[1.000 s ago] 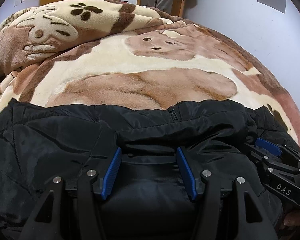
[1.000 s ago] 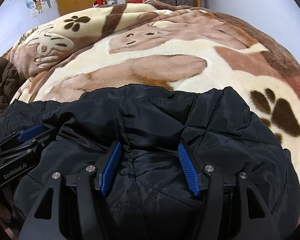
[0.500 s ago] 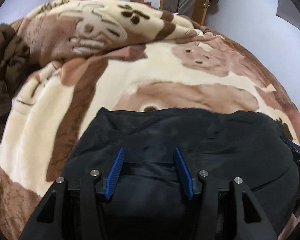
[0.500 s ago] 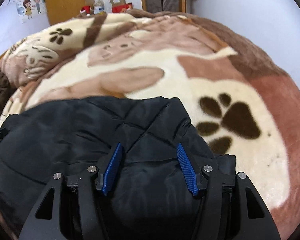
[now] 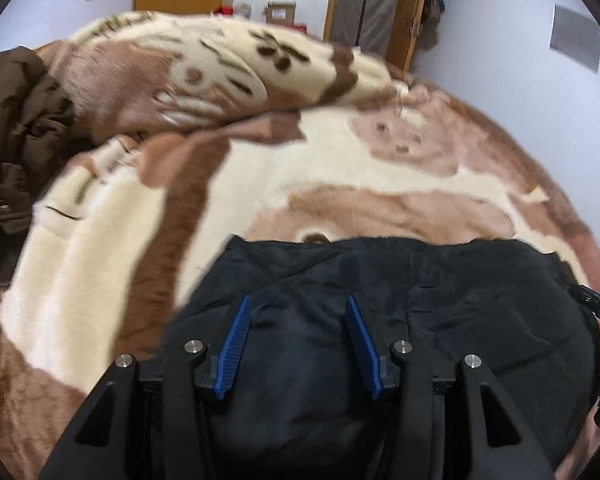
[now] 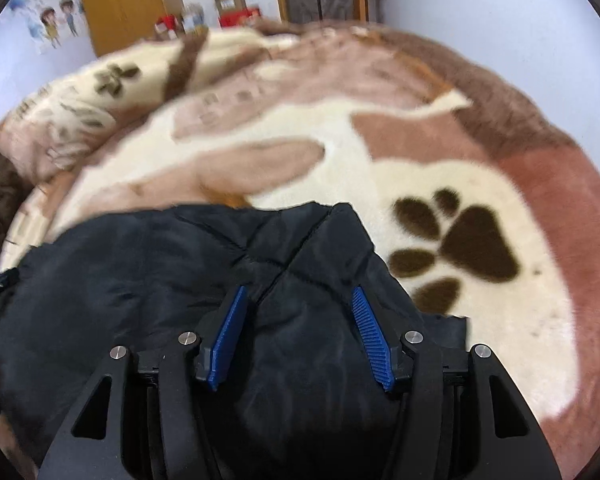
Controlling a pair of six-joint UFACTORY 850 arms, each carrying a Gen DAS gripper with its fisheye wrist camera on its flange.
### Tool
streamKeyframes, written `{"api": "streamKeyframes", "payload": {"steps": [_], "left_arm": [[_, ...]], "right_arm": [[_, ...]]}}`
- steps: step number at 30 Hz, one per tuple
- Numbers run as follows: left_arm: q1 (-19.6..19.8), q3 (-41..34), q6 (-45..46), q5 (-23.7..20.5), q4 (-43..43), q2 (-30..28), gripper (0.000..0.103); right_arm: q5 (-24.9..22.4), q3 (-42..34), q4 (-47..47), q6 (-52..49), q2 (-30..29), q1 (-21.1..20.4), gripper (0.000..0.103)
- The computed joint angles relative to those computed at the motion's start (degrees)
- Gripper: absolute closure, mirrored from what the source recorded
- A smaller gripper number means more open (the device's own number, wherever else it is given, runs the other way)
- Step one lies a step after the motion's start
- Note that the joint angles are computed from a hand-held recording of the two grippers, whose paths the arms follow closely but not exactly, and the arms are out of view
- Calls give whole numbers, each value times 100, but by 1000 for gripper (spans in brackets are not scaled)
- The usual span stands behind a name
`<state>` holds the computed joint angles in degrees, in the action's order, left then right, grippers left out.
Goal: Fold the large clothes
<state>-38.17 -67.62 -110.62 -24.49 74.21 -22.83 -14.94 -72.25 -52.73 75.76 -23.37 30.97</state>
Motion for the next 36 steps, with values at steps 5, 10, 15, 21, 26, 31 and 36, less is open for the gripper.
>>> {"api": "streamKeyframes", "payload": {"steps": [5,10,15,21,26,31,36], "left_arm": [[33,693,-789,107,573,367,51],[81,682,-1729,220,1434,126,51],[166,606,-1960,343,1684,-41,50],[67,843,-1608,254,1288,465,51],[-210,1599,-2429,-56,1864,1204,51],[-91,1770,-2728,461,1687,1013,51],[-174,1577,-2590,329,1513,773,51]], "right_arm": [[21,644,-437,544,394,18,47],[-187,569,-831,874,73,20,51],[-258,441,-448,568,-49,-57,51],[-420,665,-385,561,513,77,51],[-238,1201,-1416,1460,1156,386,51],[-386,1186,-54,287,756,375,51],[-562,1130,-364,442,611,422,51]]}}
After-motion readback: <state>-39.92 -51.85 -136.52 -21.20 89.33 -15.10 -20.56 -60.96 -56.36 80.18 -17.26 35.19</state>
